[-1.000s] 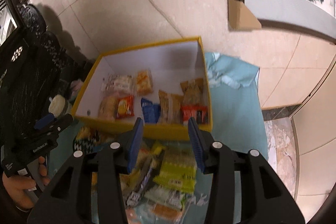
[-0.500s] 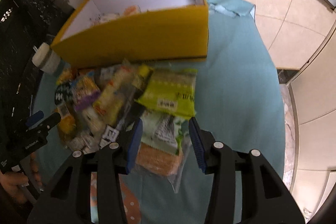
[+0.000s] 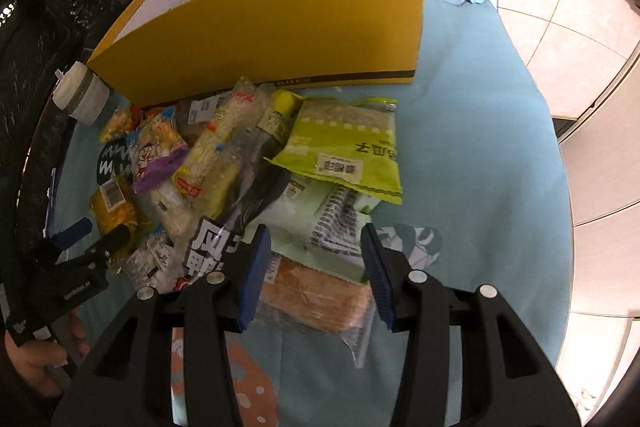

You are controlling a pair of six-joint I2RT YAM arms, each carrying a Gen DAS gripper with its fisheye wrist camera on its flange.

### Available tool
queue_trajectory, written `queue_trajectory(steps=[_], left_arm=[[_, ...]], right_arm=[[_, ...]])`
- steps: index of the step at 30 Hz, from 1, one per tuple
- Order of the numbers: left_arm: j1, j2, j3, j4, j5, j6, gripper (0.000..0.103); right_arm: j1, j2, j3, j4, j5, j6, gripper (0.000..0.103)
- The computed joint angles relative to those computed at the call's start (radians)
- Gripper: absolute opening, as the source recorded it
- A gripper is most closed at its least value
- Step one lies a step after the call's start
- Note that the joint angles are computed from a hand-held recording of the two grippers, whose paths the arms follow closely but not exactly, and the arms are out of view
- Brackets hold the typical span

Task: Organize snacks
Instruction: 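Move both open tools back over the snack pile, then grasp the yellow bread bag with left tool while right grasps white-green bag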

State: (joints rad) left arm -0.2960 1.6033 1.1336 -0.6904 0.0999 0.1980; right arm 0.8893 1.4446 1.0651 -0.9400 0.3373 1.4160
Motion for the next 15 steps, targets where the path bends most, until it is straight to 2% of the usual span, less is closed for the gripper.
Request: queue_trajectory(steps=[4, 8, 10, 12, 14, 15], left_arm=[[-0.008, 0.023, -0.02, 0.031, -0.012, 0.003, 0.092], [-0.013, 0.037, -0.052, 0.081, -0.021, 0.003, 0.093], [-0.014, 0.05, -0.054, 0.088, -0.025, -0.005, 0.093], [-0.008, 0.055, -0.072, 0.107, -0.027, 0.003, 0.093], [-0.001, 0.043, -0.088, 0.121, -0.006, 0.025, 0.086], [0.0, 0.036, -0.094, 0.126, 0.001, 0.033, 0.081]], right_arm=[[-0.045, 0.059, 0.009, 0.02, -0.019, -0.017, 0.061], [-0.087, 0.077, 0.0, 0.058, -0.034, -0.009, 0.069], [-0.119, 0.096, -0.022, 0.111, -0.108, -0.046, 0.069], [-0.115, 0.128, -0.013, 0.102, -0.122, -0.067, 0.063], [-0.086, 0.124, -0.011, 0.092, -0.071, -0.062, 0.04], [-0.076, 0.116, -0.013, 0.09, -0.053, -0.059, 0.038]])
